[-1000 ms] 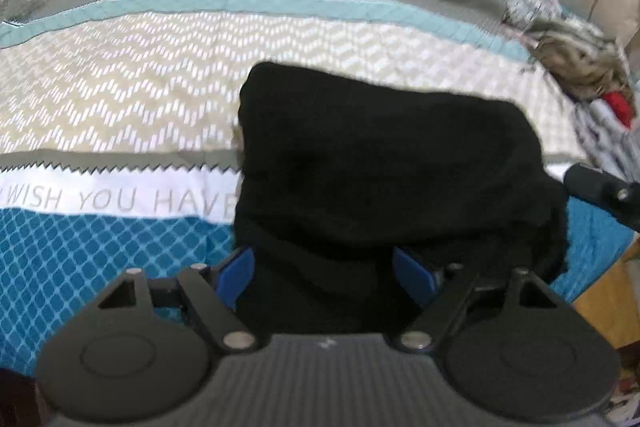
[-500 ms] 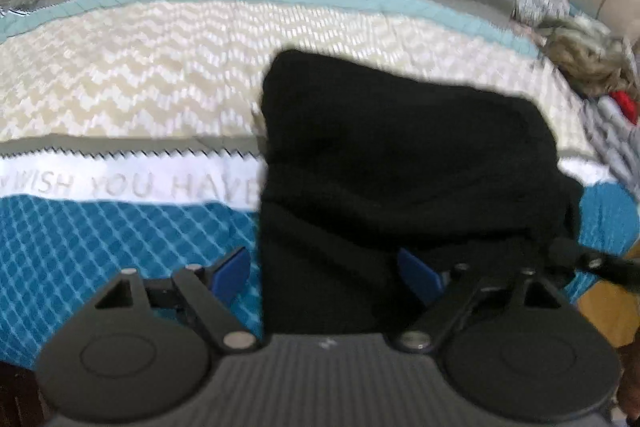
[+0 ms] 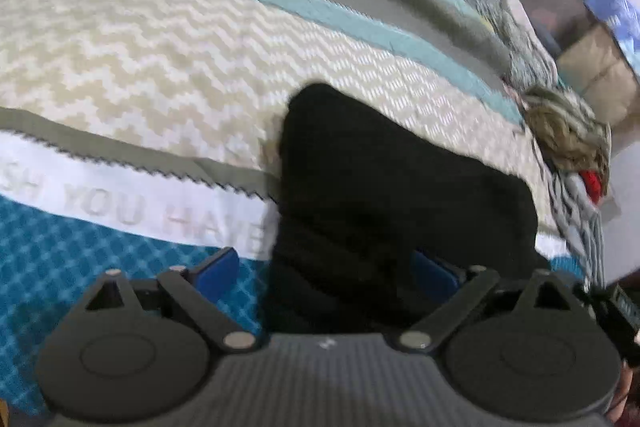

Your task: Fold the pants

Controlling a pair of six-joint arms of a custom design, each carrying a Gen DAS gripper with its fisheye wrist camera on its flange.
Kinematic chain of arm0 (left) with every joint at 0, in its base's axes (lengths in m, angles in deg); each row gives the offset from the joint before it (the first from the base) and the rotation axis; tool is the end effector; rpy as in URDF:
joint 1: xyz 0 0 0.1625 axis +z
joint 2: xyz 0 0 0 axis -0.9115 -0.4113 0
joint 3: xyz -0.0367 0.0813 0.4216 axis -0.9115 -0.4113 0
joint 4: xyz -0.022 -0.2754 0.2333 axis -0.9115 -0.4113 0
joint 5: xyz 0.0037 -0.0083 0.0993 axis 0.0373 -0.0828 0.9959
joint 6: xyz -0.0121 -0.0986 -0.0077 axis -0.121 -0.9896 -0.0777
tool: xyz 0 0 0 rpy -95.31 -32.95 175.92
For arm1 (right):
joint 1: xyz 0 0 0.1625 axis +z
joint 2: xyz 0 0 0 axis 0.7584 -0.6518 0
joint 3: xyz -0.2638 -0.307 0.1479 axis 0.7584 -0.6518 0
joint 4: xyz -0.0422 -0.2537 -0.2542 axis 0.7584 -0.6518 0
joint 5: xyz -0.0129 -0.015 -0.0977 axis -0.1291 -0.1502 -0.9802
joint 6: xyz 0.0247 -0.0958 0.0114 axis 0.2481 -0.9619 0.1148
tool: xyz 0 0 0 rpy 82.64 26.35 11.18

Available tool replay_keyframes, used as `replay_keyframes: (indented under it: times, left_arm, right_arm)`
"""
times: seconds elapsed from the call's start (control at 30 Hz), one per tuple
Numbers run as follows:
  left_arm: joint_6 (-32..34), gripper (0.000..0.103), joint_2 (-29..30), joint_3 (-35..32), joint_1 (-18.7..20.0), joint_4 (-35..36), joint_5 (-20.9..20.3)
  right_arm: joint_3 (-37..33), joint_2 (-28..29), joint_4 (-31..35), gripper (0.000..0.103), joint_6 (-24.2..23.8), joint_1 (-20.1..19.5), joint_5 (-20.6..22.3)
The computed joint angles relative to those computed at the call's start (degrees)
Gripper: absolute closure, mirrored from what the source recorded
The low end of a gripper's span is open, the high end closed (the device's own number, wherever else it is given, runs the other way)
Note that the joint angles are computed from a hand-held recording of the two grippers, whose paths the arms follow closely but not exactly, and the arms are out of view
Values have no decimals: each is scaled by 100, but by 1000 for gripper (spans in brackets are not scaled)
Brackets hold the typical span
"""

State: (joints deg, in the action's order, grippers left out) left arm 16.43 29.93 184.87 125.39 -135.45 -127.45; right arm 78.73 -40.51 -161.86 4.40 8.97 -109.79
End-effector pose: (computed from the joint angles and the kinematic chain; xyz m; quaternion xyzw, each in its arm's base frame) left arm -0.0931 -0.4953 0.0917 0.1134 0.9669 -0.1949 0.1192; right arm -0.0558 -0.3951 0.2050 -0.0991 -0.9112 0.3989 0.0276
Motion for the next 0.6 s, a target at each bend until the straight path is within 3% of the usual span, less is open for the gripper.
replay_keyframes:
  times: [0.13,0.27,0.3,0.37,0.4,0.43,0.6]
  left_arm:
    - [7,16,302,-231,73,248,-77]
    - [148,49,348,-239,33,241,-216]
    - [125,54,346,-233,21,232,-178]
    - [41,77,252,-211,2,229,-182]
    - [52,82,180,-204,-11,206,-218]
    - [117,83,97,-208,-1,154,-333]
    - [449,84,-137,-519,-59,-63,-749]
  right_arm:
    - [-208,73,323,19,-78,225,-264]
    - [-306,235,575,26,-14,560,-389]
    - [-320,354,461,26,-4,744,-634]
    - [-385,745,-58,46,-310,1304,-1497]
    - [-423,830,-182,58,-413,1535,-1809]
    - [-445,826,-231,63,-477,1704,-1949]
    - [-764,567,-273,69,-789,2322,-1833]
